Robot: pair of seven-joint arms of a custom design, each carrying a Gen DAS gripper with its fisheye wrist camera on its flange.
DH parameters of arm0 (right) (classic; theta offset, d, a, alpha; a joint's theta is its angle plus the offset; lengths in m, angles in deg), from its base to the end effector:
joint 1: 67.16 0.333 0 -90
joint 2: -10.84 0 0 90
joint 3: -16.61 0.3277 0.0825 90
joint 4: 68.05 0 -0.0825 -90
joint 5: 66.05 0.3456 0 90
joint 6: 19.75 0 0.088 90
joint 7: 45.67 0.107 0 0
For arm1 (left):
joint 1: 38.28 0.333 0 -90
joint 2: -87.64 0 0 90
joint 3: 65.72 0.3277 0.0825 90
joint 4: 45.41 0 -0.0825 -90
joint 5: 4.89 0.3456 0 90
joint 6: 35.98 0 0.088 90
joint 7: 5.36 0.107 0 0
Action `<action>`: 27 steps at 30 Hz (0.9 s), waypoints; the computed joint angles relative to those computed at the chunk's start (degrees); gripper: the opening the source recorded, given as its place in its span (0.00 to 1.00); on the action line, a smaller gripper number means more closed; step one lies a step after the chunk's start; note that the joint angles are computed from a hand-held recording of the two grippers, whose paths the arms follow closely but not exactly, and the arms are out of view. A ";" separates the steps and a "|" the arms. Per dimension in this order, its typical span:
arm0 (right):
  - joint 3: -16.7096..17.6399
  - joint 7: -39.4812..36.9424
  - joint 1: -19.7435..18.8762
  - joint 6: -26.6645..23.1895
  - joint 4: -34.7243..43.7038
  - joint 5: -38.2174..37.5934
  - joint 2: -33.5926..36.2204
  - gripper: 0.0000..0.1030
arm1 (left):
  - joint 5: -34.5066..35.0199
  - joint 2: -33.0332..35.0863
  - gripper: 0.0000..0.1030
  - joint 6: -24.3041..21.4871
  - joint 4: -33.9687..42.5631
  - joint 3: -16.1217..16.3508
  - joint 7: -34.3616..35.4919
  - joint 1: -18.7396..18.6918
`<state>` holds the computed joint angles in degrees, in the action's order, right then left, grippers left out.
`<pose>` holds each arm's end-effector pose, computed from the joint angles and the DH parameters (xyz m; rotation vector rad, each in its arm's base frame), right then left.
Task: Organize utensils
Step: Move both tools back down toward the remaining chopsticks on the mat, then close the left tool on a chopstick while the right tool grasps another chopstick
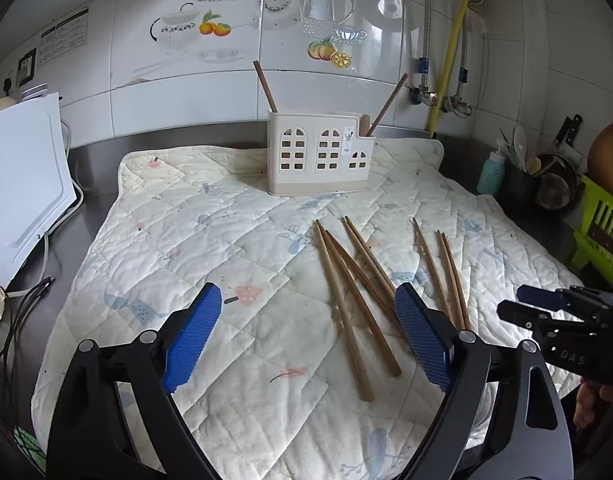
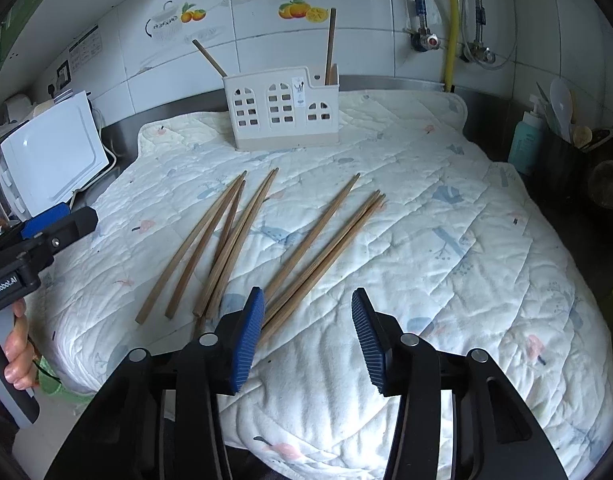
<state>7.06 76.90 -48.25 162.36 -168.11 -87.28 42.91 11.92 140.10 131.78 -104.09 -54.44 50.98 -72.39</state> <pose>0.6701 0.1670 0.3913 -1.7034 1.6401 -0.6911 0.6941 -0.3953 0.4351 -1.4590 1.8329 -1.0953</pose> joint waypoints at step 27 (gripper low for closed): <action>9.01 -0.28 -4.35 -13.67 9.04 10.51 4.74 0.11 | -9.76 0.90 0.62 5.21 -3.45 -9.13 12.34 5.60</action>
<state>16.08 76.62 -52.60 148.69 -159.07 -76.77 47.65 2.16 141.00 136.98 -107.54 -63.56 63.31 -66.80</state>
